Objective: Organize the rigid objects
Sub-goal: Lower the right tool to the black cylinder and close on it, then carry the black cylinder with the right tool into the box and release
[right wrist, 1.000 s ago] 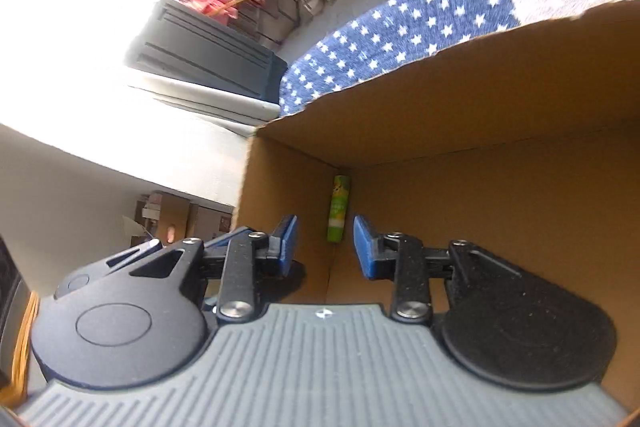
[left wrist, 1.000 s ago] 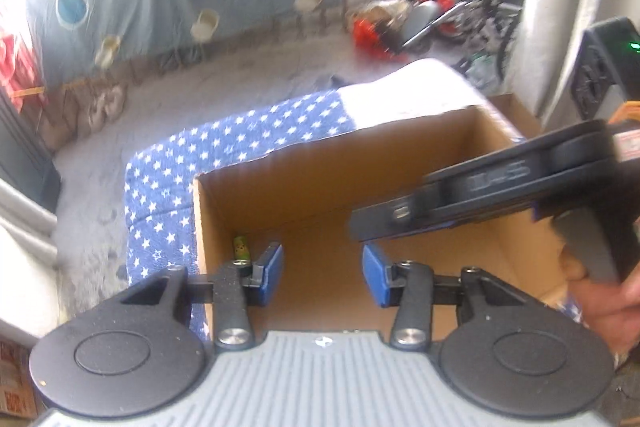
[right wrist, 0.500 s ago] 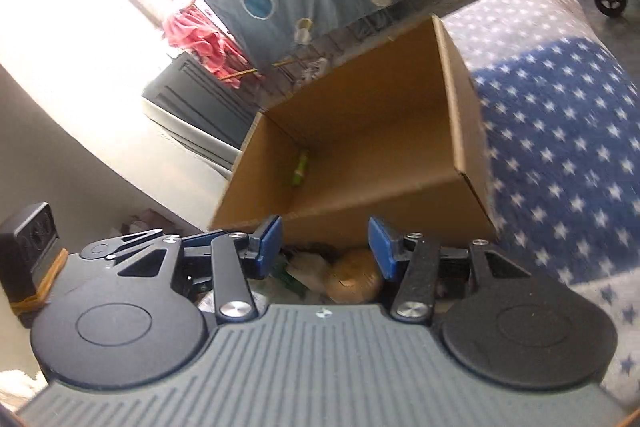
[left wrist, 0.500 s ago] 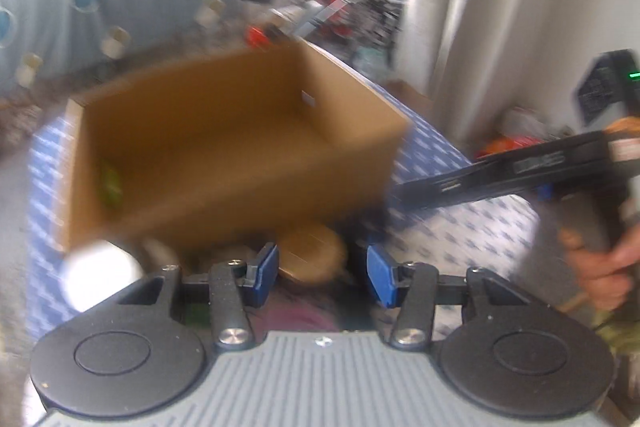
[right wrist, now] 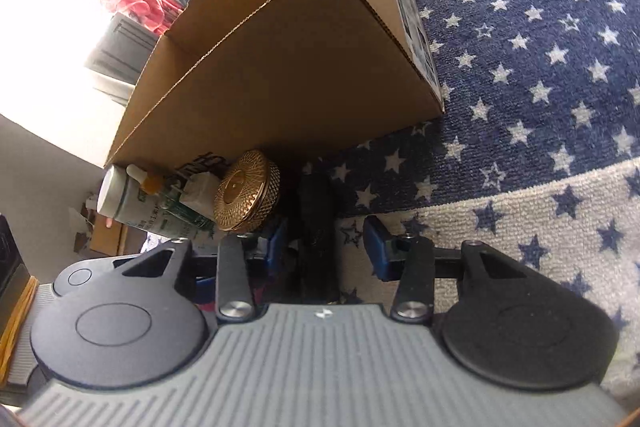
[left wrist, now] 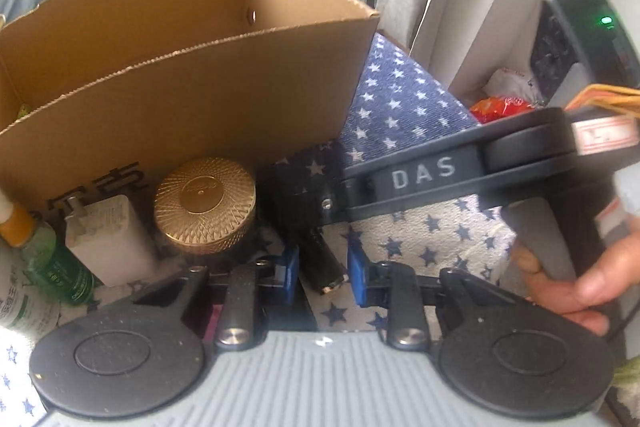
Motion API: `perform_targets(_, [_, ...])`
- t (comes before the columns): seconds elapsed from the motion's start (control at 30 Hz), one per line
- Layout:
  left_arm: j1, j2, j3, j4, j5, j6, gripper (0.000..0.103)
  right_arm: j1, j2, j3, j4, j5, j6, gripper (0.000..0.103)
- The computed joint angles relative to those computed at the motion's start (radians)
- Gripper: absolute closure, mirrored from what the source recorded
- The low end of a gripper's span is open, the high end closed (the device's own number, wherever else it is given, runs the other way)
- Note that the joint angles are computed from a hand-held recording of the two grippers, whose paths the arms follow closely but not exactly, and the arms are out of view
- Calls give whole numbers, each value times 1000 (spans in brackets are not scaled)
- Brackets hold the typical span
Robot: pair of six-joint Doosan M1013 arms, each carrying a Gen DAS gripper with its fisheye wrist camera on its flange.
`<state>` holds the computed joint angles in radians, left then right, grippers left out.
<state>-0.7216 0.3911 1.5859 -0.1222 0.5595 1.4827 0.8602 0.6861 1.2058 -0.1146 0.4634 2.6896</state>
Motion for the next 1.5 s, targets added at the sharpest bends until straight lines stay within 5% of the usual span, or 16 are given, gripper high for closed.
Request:
perform_targets(0.37, [-2,40,-56,23,72,-21,69,-5,-15,37,37,-49,-9,76])
perform_targets(0.63, [-5,54,-77,41,93,-63,74,-6,-37,96,1,-128,67,81])
perform_targets(1.0, [-29,15,-47,152,45,-115,80,16,-75,176,-377,-233,497,81])
perform_targets(1.3, [-53,-56,5,249,-42,-185,80,55,-111,167,-702,-167,751,81])
perform_targets(1.5, [-60,-109,36,348,-107,-270,80,81,-129,138,-816,-108,794,81])
